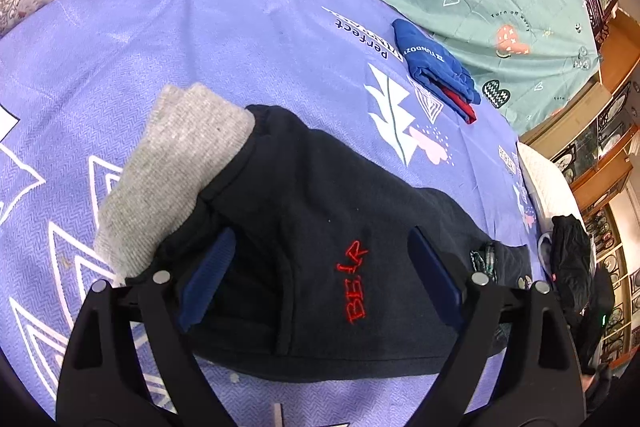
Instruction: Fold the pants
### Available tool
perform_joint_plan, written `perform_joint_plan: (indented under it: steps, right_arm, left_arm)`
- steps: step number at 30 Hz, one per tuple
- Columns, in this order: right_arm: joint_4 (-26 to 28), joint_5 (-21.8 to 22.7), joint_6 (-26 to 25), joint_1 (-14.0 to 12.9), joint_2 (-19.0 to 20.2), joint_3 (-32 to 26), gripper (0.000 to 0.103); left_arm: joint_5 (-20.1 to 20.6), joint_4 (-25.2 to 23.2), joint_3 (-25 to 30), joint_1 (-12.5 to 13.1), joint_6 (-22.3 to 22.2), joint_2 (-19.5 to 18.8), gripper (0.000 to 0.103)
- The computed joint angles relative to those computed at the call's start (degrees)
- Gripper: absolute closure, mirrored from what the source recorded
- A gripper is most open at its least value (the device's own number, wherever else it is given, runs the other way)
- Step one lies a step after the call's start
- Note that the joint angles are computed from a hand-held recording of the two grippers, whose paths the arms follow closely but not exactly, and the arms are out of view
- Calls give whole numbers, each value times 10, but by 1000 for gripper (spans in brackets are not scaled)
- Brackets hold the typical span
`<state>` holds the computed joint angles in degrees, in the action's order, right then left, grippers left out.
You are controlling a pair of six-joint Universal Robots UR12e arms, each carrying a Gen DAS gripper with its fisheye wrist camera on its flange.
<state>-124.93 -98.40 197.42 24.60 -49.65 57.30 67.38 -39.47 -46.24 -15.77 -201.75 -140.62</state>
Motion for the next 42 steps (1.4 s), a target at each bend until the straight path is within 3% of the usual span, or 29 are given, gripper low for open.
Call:
perform_joint_plan:
  steps: [3,7,10,12,16,17,20,26,32,35,37,39,42]
  right_arm:
    - [-6,-52,-50,14,6,-4,63]
    - [-74,51,-38,-5,-34,46,57]
    - [-113,114,-30,-17,-42,53,55]
    - [-104,93,-30,-14,-35,41,55]
    - [-47,107,-24,-13,-6,1,55]
    - [-33,108,-23,-12,-2,-4,56]
    - [-29,118,3,-16,2,0,91]
    - [-123,117,14,-18,-30,35,92]
    - [-46,132,-29,-4,5,-15,92]
    - [-31,115,-26,-1,16,-22,90]
    - [-37,109,-29,1,15,-21,78]
    - [-40,84,-39,7,14,-22,59]
    - [-28,56,-50,11,16,-26,57]
  left_arm:
    - [1,-2,1,-1,2,0,13]
    - [3,-6,5,-1,5,-1,12]
    - [0,-3,5,-1,2,-2,12]
    - [1,-3,4,-1,2,-2,12]
    - [1,-3,4,-1,3,-1,12]
    - [1,-3,4,-1,3,-1,12]
    - [1,-3,5,-1,2,-2,12]
    - [1,-2,4,-1,2,-2,12]
    - [0,-2,5,-1,2,-2,12]
    - [1,-2,5,-1,3,-2,12]
    - [2,-3,6,-1,3,-2,12]
    - [1,-2,5,-1,2,-2,12]
    - [0,0,4,0,0,-2,12]
